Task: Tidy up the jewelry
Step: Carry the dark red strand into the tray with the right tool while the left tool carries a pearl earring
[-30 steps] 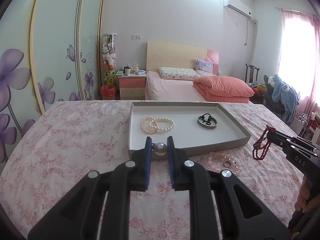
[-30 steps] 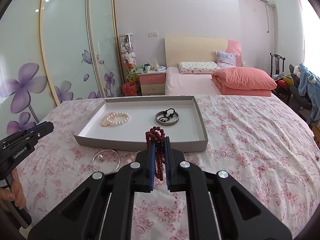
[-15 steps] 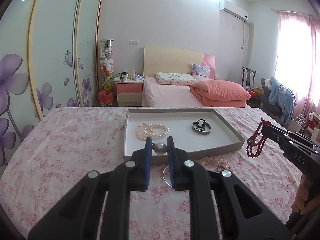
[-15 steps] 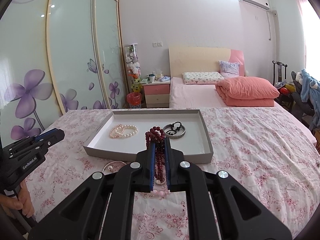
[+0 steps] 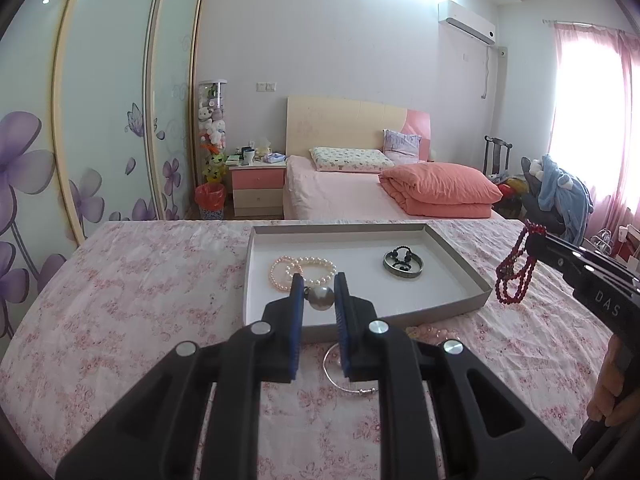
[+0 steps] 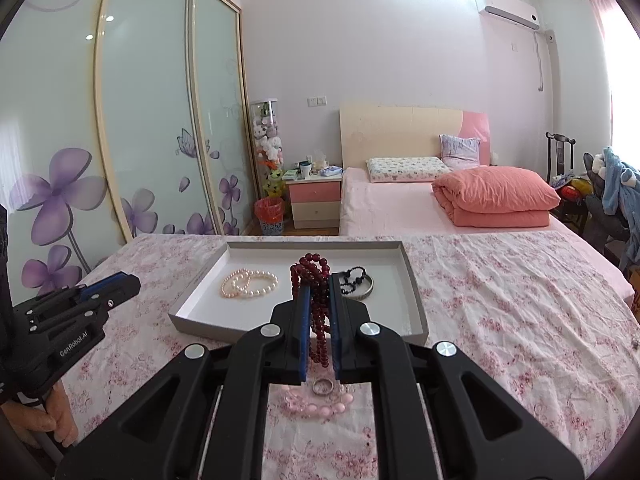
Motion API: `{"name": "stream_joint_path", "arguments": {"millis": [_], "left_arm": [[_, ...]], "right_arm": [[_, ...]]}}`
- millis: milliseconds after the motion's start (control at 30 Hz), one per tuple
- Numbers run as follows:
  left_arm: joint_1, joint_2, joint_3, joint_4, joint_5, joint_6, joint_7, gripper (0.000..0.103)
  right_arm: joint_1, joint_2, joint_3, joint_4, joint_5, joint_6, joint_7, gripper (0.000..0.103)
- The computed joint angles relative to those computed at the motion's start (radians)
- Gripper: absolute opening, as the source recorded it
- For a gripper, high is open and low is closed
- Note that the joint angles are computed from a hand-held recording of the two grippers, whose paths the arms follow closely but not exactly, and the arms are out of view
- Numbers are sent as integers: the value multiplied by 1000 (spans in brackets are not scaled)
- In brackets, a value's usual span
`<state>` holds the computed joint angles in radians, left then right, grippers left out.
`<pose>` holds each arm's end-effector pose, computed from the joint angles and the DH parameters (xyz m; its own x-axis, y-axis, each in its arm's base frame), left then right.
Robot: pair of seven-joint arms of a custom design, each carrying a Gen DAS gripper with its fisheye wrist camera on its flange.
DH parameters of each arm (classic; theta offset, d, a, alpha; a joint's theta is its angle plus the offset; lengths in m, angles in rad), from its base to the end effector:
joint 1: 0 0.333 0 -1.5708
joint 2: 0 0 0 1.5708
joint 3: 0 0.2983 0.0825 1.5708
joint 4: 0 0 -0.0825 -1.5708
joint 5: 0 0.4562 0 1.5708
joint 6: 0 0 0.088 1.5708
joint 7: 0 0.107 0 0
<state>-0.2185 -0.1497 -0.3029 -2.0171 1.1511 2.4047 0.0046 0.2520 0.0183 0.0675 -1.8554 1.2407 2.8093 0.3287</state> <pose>0.5462 -0.3149 0.5386 0.2969 -0.9534 0.0530 -0.4208 -0.1805 -0.8890 0.6568 0.1689 0.5486 0.5741 -0.8116 -0.1079 -0.3716 -0.1408 -0.9176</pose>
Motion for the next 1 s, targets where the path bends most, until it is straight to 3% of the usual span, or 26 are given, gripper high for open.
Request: {"name": "stream_joint_path", "arguments": {"millis": [367,667,1000], "left_arm": [[10,119,51,131,0,15,77,16],[2,251,116,266,-73,29,131,16],[-25,383,168,390,-169,23,235,16]], "right_arm": [[-7,132,43,166,-68,48,55,9],[-23,304,71,347,-332,11,312,10],[-21,501,66,569,-624,-87,619,10]]}}
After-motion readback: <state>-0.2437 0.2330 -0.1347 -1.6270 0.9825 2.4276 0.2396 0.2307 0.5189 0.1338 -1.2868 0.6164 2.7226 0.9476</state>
